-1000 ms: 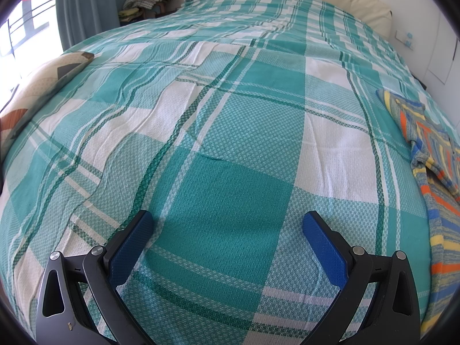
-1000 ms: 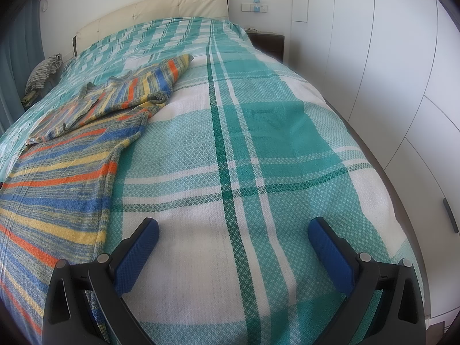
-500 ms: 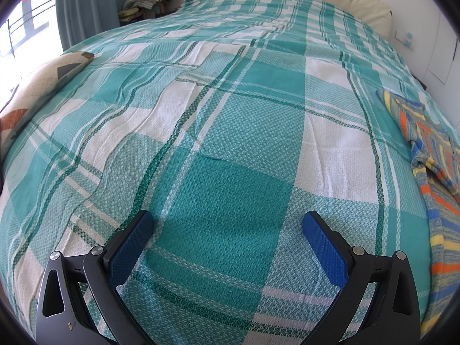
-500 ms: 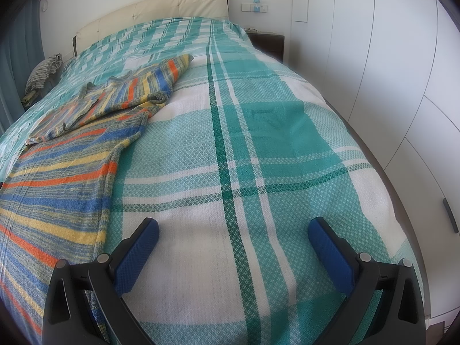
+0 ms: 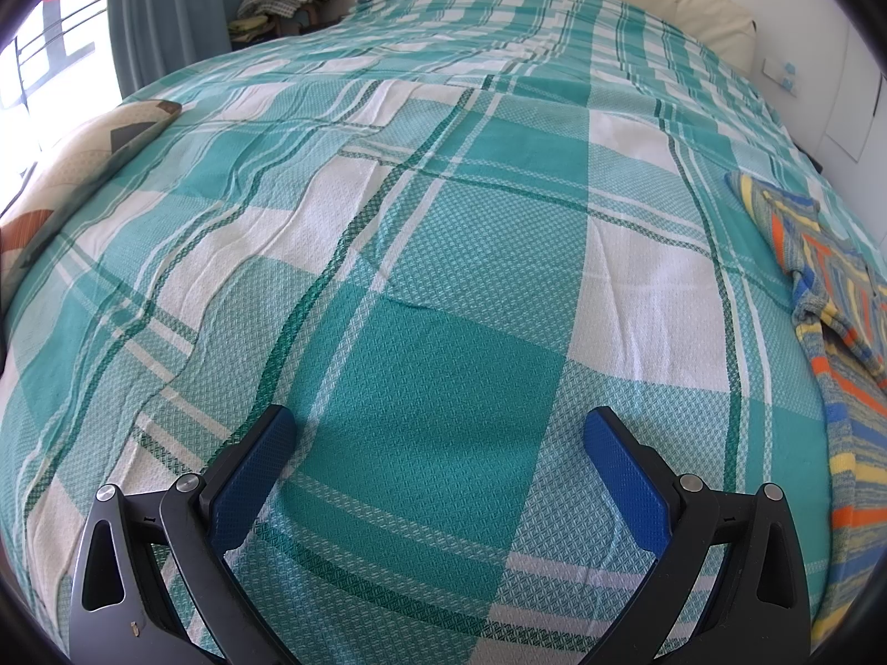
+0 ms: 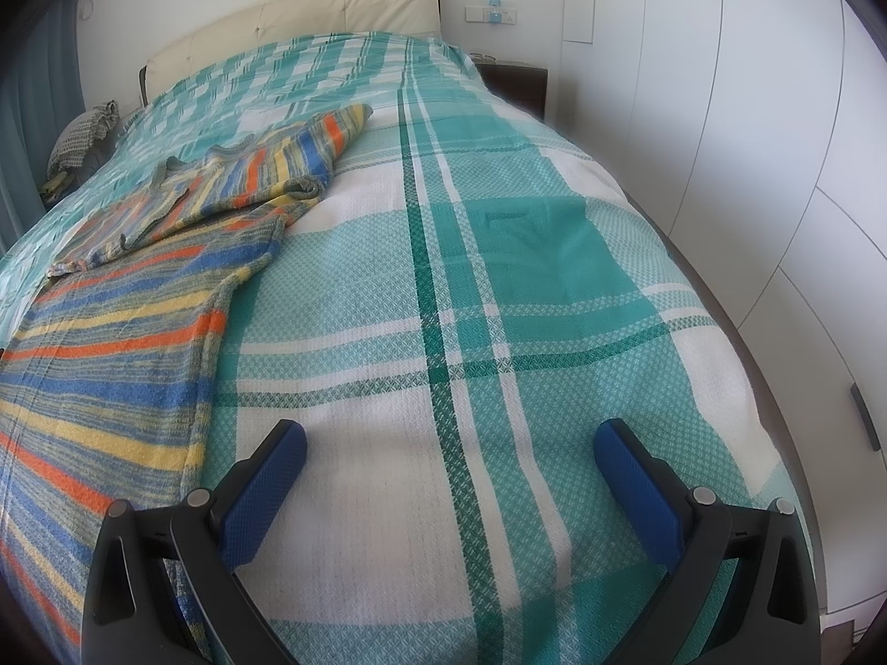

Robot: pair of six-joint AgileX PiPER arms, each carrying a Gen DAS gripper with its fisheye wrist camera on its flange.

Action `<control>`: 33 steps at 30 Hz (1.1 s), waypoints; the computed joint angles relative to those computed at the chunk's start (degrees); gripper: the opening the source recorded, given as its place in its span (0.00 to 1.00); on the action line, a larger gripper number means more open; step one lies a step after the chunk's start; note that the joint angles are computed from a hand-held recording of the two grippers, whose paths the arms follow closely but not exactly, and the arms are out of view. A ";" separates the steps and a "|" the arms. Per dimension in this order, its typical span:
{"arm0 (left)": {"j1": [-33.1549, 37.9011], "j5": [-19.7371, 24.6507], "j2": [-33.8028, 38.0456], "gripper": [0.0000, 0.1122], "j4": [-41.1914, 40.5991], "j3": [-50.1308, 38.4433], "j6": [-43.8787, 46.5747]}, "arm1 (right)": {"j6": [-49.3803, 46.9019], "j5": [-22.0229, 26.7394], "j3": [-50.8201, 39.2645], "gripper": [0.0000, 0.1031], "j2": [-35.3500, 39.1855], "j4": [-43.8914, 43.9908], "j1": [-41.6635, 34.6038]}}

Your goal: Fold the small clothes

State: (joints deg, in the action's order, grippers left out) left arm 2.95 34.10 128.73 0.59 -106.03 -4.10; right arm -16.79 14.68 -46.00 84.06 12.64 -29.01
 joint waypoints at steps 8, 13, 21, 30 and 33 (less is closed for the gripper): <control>0.22 0.01 0.00 0.91 -0.86 -0.03 1.08 | 1.50 -0.29 0.32 1.00 -0.23 -1.37 0.25; 0.26 0.01 -0.01 0.91 -0.98 -0.01 1.23 | 1.43 -0.43 0.38 1.00 -0.16 -1.28 0.26; -0.07 -0.52 -0.33 0.91 0.50 0.73 -0.10 | 5.09 -0.55 0.51 1.00 -0.05 -4.95 0.85; 5.69 24.23 -11.55 0.76 -24.42 4.84 27.23 | -8.76 28.62 -14.67 0.87 -1.54 3.77 -5.76; 7.03 29.05 -24.19 0.78 -32.73 21.89 43.89 | -17.01 45.81 -18.24 0.87 -6.95 11.30 -12.76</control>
State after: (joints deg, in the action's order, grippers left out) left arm 9.98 63.16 104.54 -32.14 -84.14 39.79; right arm -33.80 60.49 -64.24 77.11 23.94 -41.77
